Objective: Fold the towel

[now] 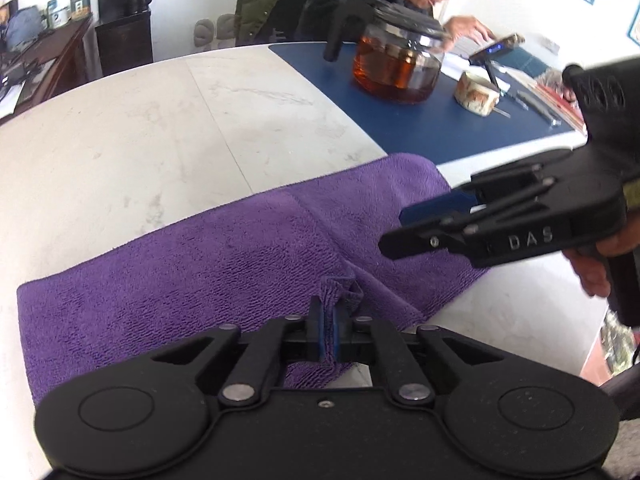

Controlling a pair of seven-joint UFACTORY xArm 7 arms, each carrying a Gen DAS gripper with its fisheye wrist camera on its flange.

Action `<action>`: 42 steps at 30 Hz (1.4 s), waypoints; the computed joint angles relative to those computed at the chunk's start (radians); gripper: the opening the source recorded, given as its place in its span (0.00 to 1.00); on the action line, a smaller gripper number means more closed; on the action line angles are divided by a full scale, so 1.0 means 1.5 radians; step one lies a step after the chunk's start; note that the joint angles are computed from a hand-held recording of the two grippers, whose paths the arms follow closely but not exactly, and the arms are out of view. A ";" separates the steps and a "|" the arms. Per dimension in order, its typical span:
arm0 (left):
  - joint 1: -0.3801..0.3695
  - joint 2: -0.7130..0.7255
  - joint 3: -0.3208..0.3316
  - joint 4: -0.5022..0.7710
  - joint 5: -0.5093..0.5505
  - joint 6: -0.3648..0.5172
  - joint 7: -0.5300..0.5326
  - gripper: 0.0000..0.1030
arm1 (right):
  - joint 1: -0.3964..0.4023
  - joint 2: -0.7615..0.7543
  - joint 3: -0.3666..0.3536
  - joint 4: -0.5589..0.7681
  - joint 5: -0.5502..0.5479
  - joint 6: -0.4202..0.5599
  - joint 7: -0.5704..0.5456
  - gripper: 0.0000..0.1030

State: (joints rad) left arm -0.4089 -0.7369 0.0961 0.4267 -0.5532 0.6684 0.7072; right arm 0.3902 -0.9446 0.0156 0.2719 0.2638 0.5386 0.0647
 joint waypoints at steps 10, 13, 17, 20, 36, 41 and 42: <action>0.002 -0.047 0.031 -0.001 -0.023 0.035 0.024 0.03 | 0.062 0.026 -0.082 0.034 0.103 0.038 -0.060 0.38; 0.002 -0.057 0.032 -0.006 -0.026 0.042 0.036 0.03 | 0.090 0.042 -0.142 0.045 0.200 0.062 -0.077 0.38; 0.003 -0.068 0.031 -0.013 -0.030 0.049 0.047 0.03 | 0.118 0.093 -0.225 0.068 0.352 0.088 -0.100 0.39; 0.005 -0.072 0.031 -0.014 -0.034 0.050 0.050 0.03 | 0.122 0.139 -0.250 0.088 0.427 0.111 -0.115 0.39; 0.012 -0.080 0.020 -0.029 -0.034 0.048 0.070 0.04 | 0.070 0.351 -0.181 0.199 0.584 0.149 -0.213 0.27; -0.003 -0.084 0.001 -0.050 -0.014 0.009 0.079 0.07 | 0.032 0.369 -0.125 0.211 0.567 0.150 -0.198 0.07; -0.008 -0.086 0.000 -0.054 -0.010 0.003 0.081 0.11 | 0.025 0.368 -0.115 0.210 0.569 0.149 -0.197 0.06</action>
